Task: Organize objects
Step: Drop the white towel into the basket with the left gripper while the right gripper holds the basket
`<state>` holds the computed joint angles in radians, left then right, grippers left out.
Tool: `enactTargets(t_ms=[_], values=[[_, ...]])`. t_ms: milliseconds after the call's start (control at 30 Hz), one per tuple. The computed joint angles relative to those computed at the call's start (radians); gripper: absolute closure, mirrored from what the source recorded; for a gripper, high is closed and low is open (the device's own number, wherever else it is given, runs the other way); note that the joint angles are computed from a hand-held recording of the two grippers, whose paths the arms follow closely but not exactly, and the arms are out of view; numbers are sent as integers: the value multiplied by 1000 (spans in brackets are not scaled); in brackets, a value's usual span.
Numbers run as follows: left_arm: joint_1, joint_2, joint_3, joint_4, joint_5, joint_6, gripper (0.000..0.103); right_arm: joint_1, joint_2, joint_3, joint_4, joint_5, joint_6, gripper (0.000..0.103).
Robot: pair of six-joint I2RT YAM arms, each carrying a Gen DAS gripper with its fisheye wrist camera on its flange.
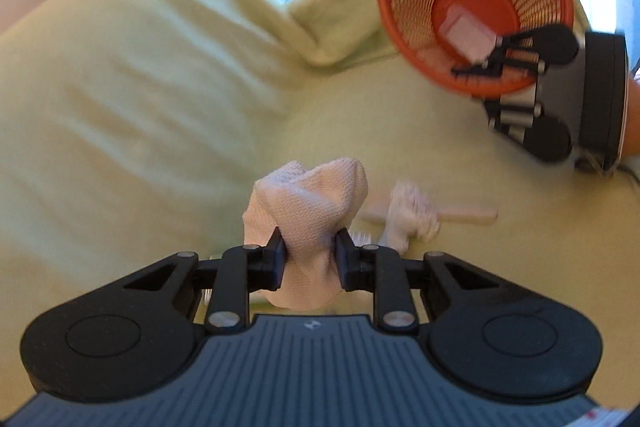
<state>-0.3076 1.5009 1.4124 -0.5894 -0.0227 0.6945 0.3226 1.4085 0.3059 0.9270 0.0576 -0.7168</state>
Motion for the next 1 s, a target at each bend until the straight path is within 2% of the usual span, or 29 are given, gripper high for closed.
enactTargets(t_ms=[133,300,500,833,933,967,1000], values=[[-81,89,97,32,-6,-2,82,1,0,1,-2,0,3,97],[-152,181,189,45,35,6,82,1,-1,1,-2,0,5,97],[-236,281,304,31,44,9,82,3,0,3,-3,0,8,97],[-319,427,465,28,86,161,80,4,3,11,-8,-2,15,97],[-335,473,500,56,89,181,64,5,3,12,-10,0,15,97],[-340,485,509,69,82,171,51,5,3,12,-10,0,15,97],[-339,493,520,72,88,156,51,5,3,12,-10,0,15,97]])
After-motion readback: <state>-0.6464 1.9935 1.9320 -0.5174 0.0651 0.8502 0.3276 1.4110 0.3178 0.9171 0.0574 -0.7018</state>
